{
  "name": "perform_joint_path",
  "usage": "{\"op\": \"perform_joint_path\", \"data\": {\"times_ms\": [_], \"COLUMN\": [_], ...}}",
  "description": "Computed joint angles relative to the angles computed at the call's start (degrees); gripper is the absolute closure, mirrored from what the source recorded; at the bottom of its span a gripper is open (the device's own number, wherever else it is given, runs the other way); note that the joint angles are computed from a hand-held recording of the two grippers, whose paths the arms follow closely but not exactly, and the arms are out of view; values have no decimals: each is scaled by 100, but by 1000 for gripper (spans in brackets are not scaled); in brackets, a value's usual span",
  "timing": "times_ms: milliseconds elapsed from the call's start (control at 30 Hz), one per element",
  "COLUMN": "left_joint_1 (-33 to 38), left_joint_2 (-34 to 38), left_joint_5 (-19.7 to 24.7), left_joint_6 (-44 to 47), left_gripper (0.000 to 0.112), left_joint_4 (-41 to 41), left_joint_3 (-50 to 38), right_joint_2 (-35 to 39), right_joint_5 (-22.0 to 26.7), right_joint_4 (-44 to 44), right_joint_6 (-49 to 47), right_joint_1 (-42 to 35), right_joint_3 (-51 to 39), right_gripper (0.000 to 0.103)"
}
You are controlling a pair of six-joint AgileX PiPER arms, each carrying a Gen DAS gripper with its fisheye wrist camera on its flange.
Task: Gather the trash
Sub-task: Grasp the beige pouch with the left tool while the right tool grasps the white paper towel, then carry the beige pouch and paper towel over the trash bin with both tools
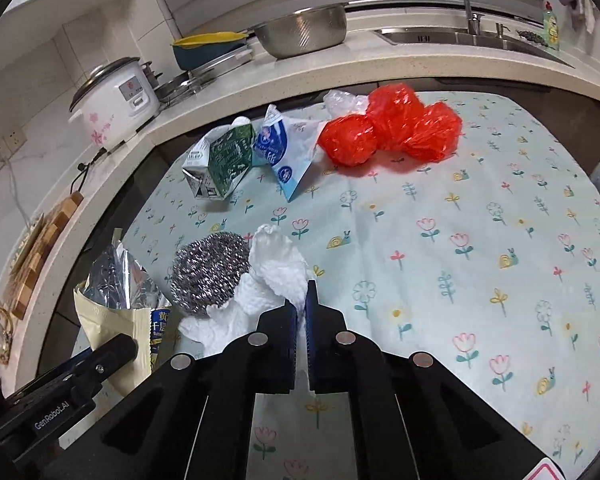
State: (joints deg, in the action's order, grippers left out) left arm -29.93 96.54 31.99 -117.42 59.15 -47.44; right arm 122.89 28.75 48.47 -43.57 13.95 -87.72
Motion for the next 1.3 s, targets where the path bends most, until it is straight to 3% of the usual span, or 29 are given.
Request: {"op": "perform_joint_path", "data": {"times_ms": [400,600,967,1300], "left_joint_1": [-1159,-1564,-1817,-1873], "left_joint_2": [160,579,1808,3402], "left_joint_5": [1037,1310,1842,2698], "left_joint_6": [669,1143,2492,4148], "left_gripper": [66,66,66,66], "left_joint_4": [-428,-659,-1294,-1977], "left_joint_3": [-1164,-1960,-4139,-7122], "right_joint_2": [-1283,-1630,-1412,-889], "right_joint_5": [382,700,1178,1544], "right_joint_4": [1416,1760,1635,1447], "right_joint_6": [-1602,-1969,-1940,-1822], "right_joint_1": [-1113,-1681,-2683,-3424], "right_joint_3": [977,1111,553,-71], "right_gripper": [99,99,99,99]}}
